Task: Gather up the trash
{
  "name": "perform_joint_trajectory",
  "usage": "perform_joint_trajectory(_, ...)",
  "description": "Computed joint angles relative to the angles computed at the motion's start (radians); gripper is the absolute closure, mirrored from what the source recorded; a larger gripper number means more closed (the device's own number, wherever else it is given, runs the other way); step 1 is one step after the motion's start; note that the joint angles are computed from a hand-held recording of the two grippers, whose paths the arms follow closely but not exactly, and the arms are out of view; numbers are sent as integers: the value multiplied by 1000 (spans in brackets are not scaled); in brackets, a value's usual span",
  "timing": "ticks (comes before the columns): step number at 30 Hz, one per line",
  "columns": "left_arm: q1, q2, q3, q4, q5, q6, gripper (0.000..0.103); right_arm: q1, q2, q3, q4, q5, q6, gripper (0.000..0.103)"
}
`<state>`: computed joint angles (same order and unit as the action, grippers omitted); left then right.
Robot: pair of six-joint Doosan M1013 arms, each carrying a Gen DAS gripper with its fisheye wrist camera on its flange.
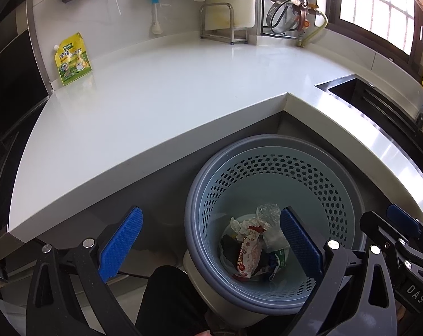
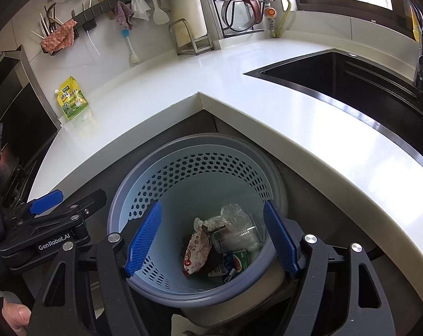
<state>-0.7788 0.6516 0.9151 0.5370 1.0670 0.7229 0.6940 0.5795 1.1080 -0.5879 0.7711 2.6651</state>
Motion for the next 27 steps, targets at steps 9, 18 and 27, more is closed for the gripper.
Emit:
perform_joint_trajectory(9, 1, 3, -4, -7, 5, 3, 6, 0, 0, -1, 1, 1, 0, 31)
perform_joint_trajectory(18, 2, 2, -3, -11, 1, 5, 6, 0, 0, 1, -1, -1, 1, 31)
perform_joint_trajectory(27, 0, 6, -10, -15, 6, 14, 6, 1, 0, 1, -3, -1, 3, 31)
